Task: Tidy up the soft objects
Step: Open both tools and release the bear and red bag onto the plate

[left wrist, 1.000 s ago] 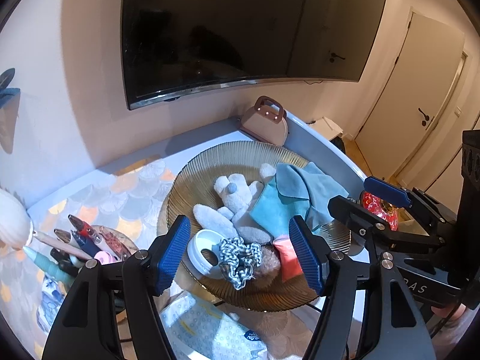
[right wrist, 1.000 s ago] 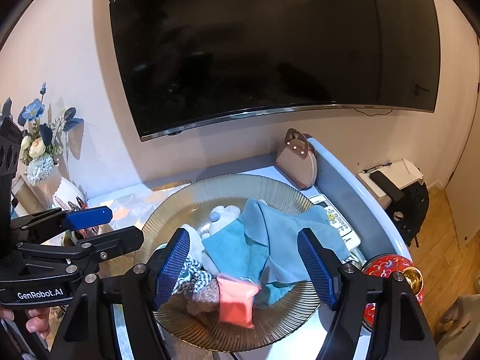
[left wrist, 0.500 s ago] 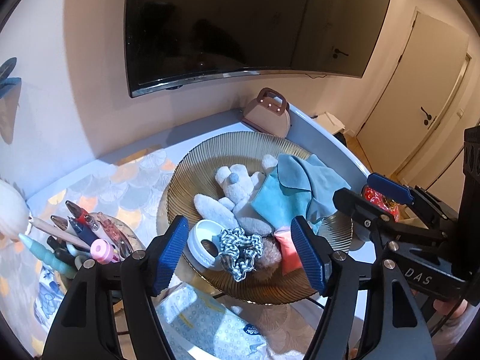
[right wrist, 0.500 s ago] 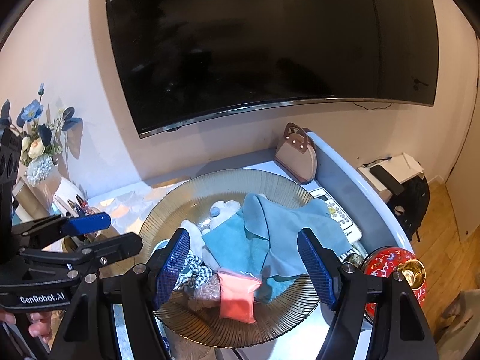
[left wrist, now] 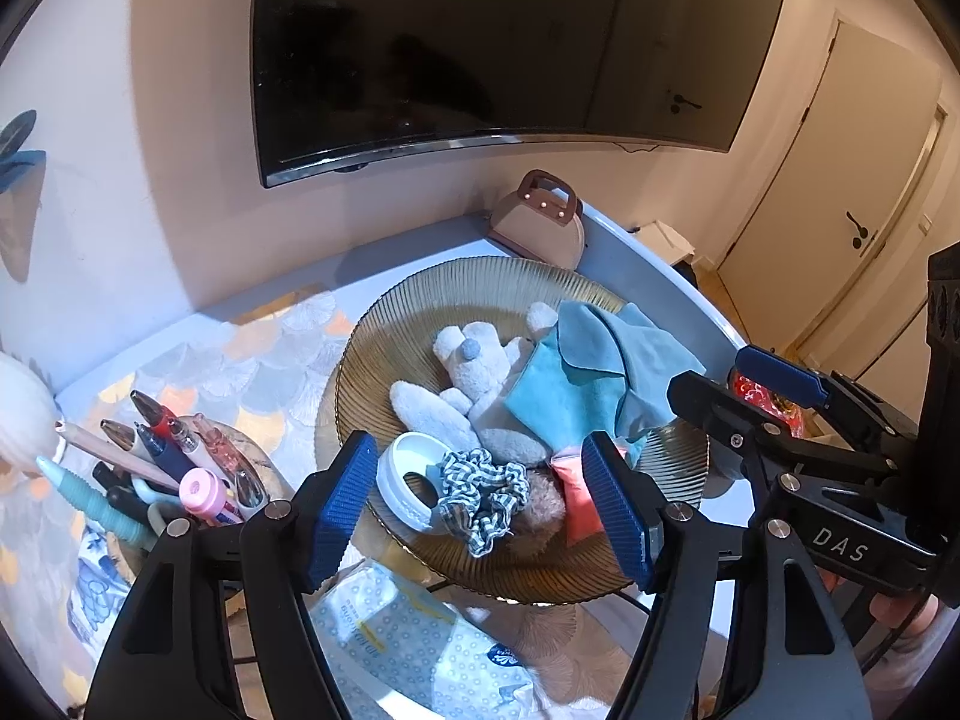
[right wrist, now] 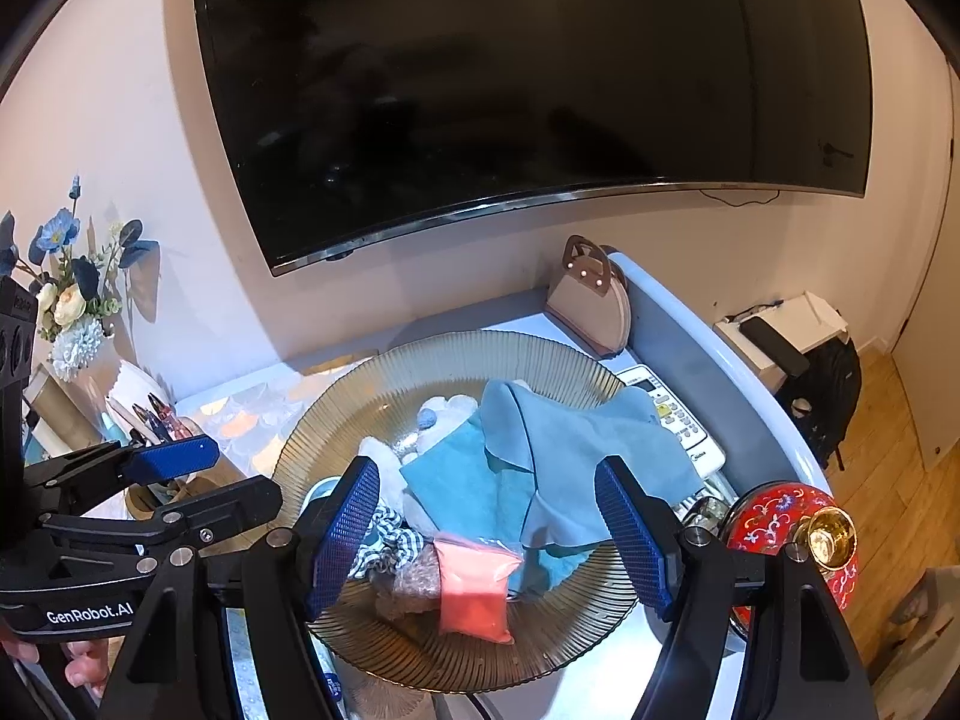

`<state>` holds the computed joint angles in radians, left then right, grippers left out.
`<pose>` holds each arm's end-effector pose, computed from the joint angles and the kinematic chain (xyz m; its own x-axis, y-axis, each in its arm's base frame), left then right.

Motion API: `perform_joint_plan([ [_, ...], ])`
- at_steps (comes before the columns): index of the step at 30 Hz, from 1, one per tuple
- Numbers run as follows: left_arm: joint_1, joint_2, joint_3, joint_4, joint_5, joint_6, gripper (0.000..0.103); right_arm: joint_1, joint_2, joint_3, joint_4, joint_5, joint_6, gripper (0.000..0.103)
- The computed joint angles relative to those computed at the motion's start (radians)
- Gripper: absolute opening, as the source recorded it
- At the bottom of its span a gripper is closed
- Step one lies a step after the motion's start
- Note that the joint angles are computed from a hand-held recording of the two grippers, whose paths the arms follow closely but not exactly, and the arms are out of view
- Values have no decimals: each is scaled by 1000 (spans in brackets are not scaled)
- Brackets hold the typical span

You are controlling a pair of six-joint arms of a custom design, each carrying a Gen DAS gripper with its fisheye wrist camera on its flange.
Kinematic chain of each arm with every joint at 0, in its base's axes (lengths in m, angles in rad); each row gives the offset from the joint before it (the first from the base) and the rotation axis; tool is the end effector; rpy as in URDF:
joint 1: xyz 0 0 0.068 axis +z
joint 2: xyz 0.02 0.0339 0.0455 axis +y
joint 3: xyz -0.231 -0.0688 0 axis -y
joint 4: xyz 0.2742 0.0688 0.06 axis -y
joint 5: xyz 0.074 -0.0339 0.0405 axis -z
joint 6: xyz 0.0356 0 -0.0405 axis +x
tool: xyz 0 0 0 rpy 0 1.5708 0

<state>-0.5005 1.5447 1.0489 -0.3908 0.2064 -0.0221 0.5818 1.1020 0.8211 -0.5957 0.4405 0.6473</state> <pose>0.3058 -0.1756 0.1824 -0.6926 0.3542 -0.6284 0.5682 0.8046 -0.1727 0.2286 0.1322 0.2196 -0.6745 0.2092 -0.7080 0.1725 0.9771 0.1244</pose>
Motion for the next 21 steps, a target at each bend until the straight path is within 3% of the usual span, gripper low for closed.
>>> perform_joint_plan([
  [21,1,3,5,-16,5,1,69,-2,8,3,-15,-32,16,73],
])
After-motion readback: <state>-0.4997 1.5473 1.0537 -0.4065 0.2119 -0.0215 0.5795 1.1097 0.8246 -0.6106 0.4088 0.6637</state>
